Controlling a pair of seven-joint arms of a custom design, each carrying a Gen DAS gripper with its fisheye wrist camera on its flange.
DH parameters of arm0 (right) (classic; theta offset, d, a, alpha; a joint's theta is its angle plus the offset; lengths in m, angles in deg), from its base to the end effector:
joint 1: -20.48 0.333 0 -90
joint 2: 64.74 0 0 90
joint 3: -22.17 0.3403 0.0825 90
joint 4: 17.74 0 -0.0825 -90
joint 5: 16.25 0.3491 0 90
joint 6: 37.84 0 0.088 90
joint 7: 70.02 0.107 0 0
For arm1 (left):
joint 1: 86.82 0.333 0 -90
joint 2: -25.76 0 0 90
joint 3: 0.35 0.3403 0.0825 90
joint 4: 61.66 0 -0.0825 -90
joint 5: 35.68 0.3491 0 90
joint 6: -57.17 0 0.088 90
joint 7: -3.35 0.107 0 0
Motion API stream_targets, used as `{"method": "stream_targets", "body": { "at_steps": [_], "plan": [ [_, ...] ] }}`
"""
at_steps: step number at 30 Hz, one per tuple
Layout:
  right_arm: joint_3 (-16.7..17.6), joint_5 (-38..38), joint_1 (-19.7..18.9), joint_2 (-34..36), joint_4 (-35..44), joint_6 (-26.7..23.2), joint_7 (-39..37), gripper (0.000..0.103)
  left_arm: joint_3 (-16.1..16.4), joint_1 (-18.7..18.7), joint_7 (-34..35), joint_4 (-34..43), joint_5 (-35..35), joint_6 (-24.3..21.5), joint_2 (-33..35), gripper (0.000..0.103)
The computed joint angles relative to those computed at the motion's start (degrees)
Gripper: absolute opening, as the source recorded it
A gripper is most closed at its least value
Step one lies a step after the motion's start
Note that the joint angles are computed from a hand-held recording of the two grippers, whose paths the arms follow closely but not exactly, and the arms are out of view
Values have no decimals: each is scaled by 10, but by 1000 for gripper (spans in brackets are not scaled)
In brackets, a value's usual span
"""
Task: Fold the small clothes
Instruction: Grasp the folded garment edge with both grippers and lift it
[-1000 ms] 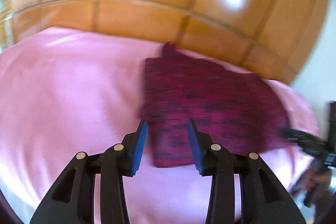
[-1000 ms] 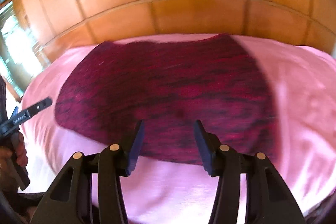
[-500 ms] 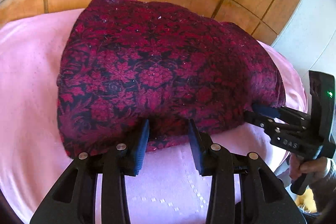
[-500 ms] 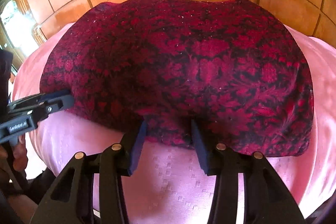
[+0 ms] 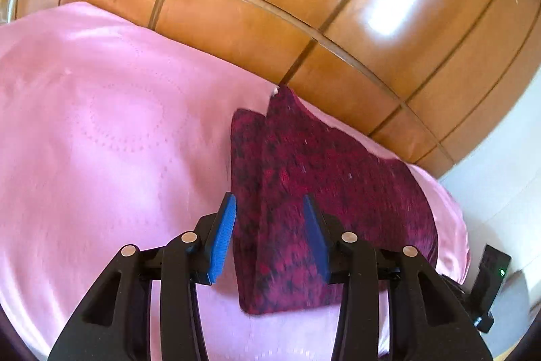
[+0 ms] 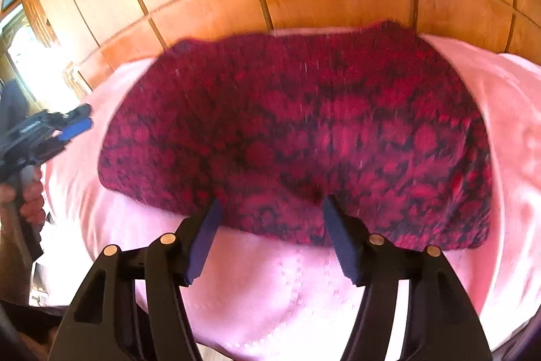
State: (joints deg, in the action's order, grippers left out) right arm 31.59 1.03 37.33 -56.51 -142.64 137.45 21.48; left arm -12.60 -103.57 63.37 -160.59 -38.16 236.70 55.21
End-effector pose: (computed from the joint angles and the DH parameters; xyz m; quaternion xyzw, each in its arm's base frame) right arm 0.5285 0.2304 0.4572 -0.7004 0.6146 -0.1184 0.3431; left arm 0.6296 -0.3097 0.4439 -0.6779 0.5904 -0.4328 0.0675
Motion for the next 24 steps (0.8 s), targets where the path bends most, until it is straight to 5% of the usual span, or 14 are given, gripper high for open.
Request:
{"method": "stream_targets", "body": {
  "at_steps": [8,9,10,11,15,21,24],
  "plan": [
    [-92,-165,57,15,44,3,161,73,-59,34,65,172,-41,-104,106,40],
    [-94,-177,55,21,52,0,172,73,-38,17,44,207,-20,-135,122,36],
    [-94,-185,52,28,62,-4,182,73,-14,-1,31,234,-12,-162,134,16],
    [-92,-189,48,35,69,-8,188,73,0,-11,21,254,-7,-182,146,14],
    [-83,-196,31,60,97,-43,196,73,44,-42,-32,248,17,-183,151,13],
    [-86,-229,31,67,109,-54,201,74,162,-134,-139,267,153,-222,132,14],
    [-55,-187,3,58,105,-43,169,74,202,-164,-182,272,223,-218,126,31]
  ]
}}
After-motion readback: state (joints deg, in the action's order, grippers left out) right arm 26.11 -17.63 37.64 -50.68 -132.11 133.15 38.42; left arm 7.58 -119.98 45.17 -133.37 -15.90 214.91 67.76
